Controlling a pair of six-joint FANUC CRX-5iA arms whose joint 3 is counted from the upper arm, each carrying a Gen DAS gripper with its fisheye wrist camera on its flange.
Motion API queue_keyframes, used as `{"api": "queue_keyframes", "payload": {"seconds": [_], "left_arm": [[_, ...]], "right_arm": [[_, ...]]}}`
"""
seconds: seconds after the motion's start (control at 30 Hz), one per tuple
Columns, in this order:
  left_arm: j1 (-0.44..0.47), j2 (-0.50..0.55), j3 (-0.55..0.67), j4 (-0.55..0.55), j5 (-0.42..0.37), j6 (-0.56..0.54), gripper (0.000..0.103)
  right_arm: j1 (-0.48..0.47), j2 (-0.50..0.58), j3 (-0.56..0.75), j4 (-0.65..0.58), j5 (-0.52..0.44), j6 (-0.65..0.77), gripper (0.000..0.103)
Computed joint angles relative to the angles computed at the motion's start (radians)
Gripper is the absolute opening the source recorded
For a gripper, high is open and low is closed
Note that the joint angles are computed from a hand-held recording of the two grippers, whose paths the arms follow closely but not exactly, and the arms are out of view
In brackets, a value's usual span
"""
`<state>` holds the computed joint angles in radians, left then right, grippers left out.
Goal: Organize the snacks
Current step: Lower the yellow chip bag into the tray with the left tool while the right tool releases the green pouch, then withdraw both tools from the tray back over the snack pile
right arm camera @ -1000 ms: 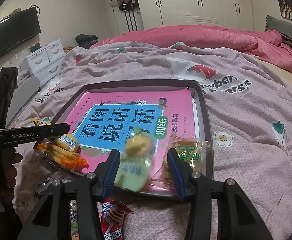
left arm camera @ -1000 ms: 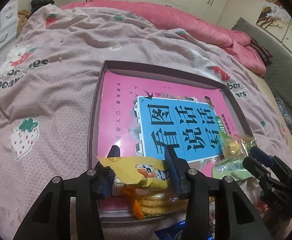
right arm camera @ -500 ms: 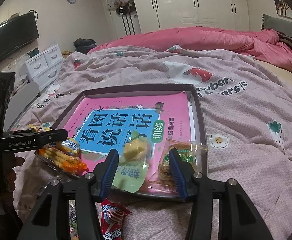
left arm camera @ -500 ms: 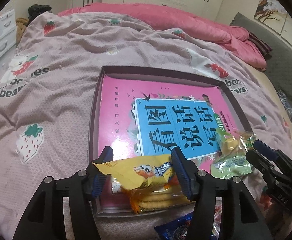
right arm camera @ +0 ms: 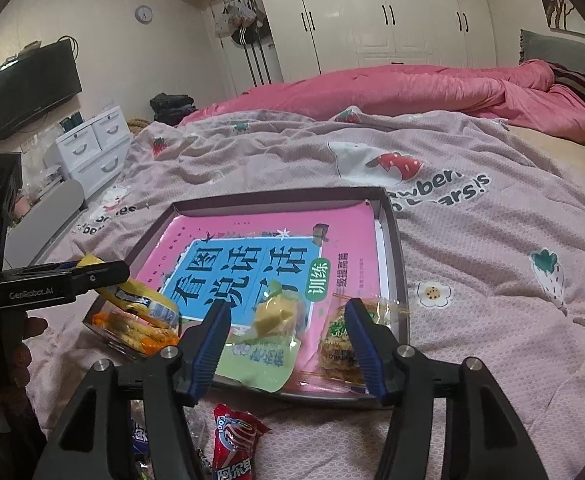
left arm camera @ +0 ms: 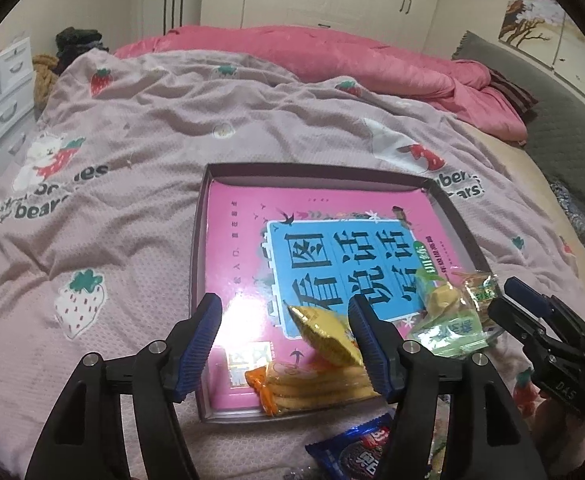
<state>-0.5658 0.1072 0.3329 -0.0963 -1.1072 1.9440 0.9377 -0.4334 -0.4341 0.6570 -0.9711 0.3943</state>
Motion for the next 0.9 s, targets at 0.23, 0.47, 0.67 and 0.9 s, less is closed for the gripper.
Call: {"api": "queue_keyframes", "payload": {"seconds": [0.23, 0.47, 0.67, 0.9], "left_arm": [[-0.016, -0.024, 0.007, -0.016, 0.006, -0.003, 0.072], [-0.023, -0.048, 0.010, -0.022, 0.008, -0.009, 0.072], [-0.025, -0.072, 0.002, -0.024, 0.012, -0.015, 0.072], [-0.030, -0.095, -0.005, -0.027, 0.012, -0.018, 0.072]], "right_arm": [[0.025, -0.028, -0.015, 0.041, -0.010, -0.036, 0.063], [0.044, -0.047, -0.021, 0.070, -0.037, -0.069, 0.064], [0.076, -0.070, -0.028, 0.103, -0.067, -0.100, 0.065], [0.116, -0.094, -0.037, 0.146, -0.101, -0.141, 0.066]]}}
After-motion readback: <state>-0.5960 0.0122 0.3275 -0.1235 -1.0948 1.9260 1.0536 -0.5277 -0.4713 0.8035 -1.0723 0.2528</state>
